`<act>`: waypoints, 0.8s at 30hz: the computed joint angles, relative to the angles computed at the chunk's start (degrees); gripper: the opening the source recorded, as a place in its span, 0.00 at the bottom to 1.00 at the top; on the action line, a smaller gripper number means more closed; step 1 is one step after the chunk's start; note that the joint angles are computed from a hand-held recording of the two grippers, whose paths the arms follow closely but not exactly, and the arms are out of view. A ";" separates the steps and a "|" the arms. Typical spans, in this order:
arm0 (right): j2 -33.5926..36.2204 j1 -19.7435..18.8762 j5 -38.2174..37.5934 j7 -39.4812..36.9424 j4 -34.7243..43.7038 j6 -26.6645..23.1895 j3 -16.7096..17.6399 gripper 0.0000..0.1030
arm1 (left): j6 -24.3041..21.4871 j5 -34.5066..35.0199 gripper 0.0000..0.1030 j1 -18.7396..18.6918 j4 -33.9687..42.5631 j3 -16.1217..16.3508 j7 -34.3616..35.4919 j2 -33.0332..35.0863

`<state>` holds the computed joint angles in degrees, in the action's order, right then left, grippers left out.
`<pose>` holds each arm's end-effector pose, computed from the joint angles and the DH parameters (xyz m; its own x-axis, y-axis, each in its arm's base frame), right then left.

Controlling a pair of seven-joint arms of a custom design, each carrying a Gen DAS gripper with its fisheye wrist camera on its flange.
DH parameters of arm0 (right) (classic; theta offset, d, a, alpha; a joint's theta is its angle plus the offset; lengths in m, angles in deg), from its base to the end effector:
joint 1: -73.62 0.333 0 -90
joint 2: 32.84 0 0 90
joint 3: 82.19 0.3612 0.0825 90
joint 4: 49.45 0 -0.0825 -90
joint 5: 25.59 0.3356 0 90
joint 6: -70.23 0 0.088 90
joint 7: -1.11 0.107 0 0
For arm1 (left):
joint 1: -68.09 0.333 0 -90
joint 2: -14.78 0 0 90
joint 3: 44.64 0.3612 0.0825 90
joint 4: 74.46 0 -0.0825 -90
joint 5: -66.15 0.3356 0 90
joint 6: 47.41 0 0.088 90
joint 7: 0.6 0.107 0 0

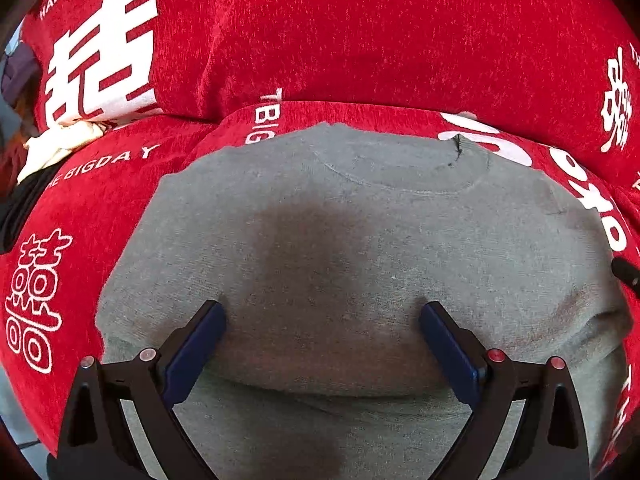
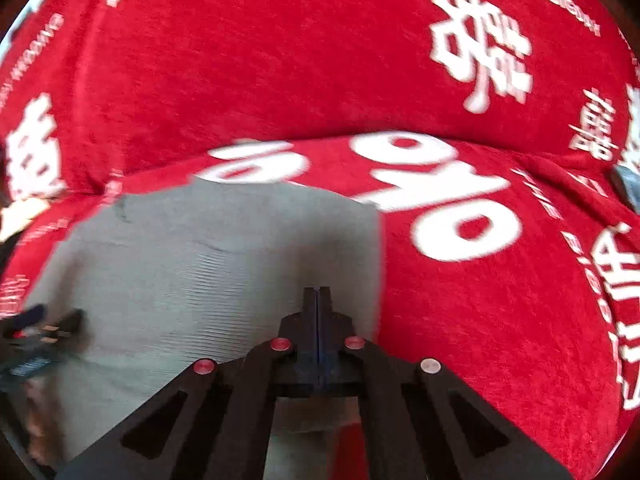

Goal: Fold small clothes

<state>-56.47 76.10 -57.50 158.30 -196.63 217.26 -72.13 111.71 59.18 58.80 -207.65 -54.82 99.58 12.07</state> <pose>0.3670 0.0974 0.5121 -0.5035 -0.8629 -0.0434 -0.7044 0.4391 -0.5577 0.4752 -0.1636 0.4903 -0.4045 -0.9145 -0.0012 -0.8012 0.3550 -0.4817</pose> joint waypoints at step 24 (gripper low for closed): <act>-1.09 -0.66 8.00 -8.33 0.91 7.21 0.72 0.07 | -2.80 -5.74 0.96 0.21 1.99 0.59 3.12 -0.27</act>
